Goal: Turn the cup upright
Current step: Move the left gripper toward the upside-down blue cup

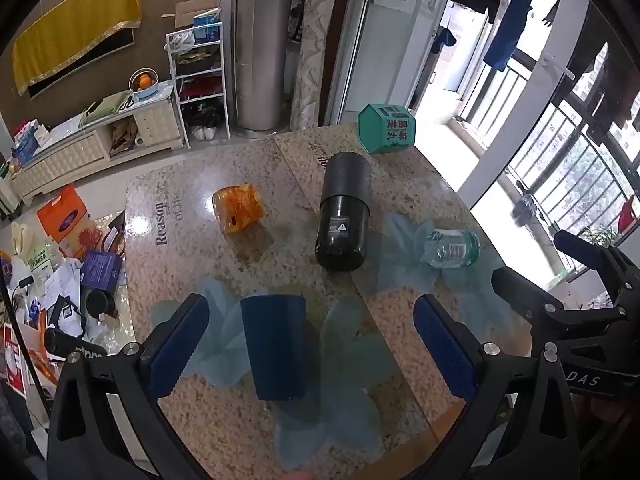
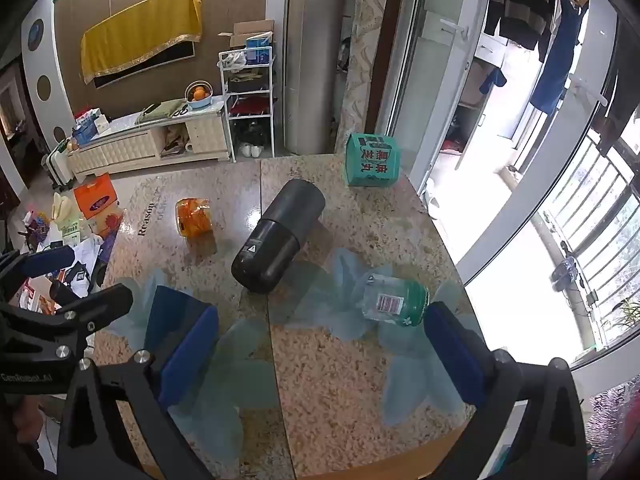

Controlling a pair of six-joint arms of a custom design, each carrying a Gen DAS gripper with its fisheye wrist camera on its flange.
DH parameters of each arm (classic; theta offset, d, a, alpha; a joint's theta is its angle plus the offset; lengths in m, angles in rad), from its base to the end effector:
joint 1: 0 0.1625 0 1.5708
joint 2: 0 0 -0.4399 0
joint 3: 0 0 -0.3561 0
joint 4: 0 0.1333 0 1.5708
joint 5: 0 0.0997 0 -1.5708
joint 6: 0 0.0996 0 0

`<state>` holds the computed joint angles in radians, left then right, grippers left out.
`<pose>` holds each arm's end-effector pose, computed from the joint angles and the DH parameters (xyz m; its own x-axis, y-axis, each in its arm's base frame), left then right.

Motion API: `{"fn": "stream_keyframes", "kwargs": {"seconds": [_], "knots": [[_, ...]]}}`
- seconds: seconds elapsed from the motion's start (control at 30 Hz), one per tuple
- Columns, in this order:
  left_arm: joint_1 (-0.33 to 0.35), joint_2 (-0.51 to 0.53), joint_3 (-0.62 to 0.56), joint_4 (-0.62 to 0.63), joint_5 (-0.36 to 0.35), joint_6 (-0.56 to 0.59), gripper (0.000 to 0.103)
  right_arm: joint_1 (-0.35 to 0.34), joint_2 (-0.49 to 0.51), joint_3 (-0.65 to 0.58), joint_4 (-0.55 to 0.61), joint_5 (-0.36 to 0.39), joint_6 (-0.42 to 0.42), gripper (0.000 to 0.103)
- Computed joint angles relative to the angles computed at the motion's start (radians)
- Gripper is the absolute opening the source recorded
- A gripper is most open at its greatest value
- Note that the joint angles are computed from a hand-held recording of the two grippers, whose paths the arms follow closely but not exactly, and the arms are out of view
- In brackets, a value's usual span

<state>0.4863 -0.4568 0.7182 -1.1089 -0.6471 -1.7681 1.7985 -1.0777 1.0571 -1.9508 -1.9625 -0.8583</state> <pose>-0.5847 -0.5497 0.1535 -0.6861 -0.4964 -0.5318 0.0516 0.6960 -0.7162 0.2490 -0.6526 0.5114 -0.4533 -0.7204 0.5249 -0.8427 0.5383 0.0111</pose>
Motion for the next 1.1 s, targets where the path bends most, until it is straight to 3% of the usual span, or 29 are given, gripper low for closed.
{"fn": "stream_keyframes", "kwargs": {"seconds": [0.27,1.1], "knots": [[-0.004,-0.022,0.059,-0.048,-0.002,-0.002,0.103,0.003,-0.004,0.007,0.009,-0.008,0.002,0.103],[-0.007,-0.014,0.030,-0.037,-0.012,-0.002,0.103,0.000,-0.018,0.023,-0.004,-0.006,0.002,0.103]]}}
